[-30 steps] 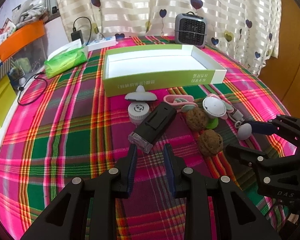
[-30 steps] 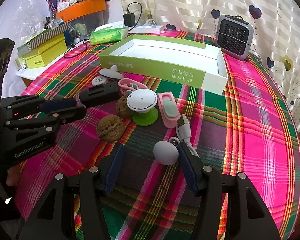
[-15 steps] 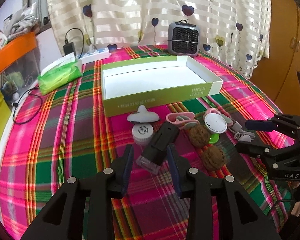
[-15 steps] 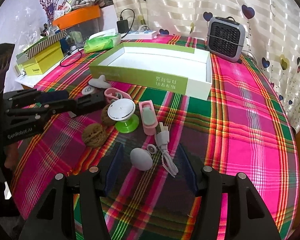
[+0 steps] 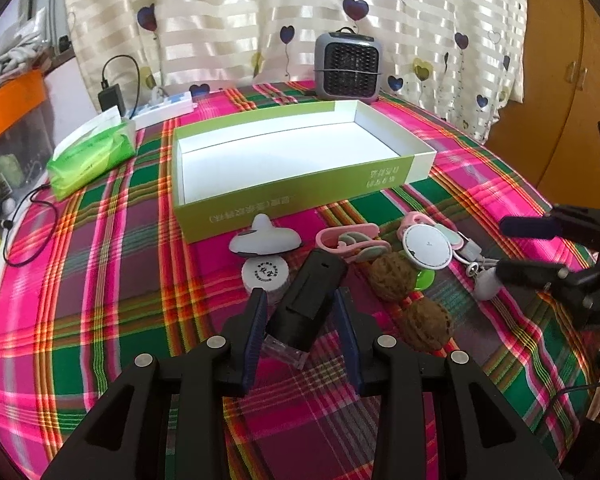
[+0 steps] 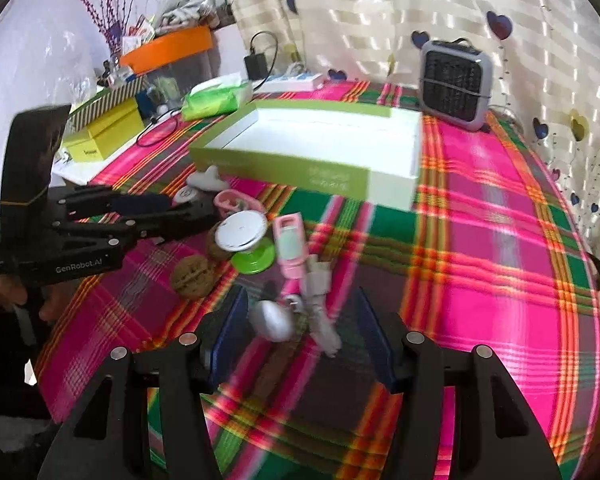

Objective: Organize objects
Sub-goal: 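Close left gripper on black device while right gripper closes on white cable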

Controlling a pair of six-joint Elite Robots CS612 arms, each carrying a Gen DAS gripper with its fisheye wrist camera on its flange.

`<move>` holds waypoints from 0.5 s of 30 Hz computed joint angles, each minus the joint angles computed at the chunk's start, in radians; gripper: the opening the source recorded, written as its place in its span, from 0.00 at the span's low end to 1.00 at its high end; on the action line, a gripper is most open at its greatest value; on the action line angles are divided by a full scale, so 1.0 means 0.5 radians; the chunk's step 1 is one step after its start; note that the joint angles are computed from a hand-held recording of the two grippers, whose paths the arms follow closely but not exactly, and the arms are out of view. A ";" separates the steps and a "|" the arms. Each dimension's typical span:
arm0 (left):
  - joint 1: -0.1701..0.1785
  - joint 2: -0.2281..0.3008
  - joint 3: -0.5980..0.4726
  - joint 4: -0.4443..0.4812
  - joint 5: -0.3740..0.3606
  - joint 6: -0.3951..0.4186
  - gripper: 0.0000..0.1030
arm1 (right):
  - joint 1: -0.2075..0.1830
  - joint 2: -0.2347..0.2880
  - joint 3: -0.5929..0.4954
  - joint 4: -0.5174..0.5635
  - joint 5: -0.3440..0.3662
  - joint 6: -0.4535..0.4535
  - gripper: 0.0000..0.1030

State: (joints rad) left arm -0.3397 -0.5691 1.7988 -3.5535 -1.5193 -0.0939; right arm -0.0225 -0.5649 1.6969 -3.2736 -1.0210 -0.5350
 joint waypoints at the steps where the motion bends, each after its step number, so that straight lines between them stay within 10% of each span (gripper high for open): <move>1: 0.000 0.002 -0.004 0.006 -0.001 -0.001 0.32 | -0.003 0.003 -0.007 -0.004 -0.017 0.004 0.53; 15: -0.006 0.011 -0.057 0.140 -0.053 0.010 0.32 | 0.039 0.029 -0.136 0.368 -0.030 -0.343 0.29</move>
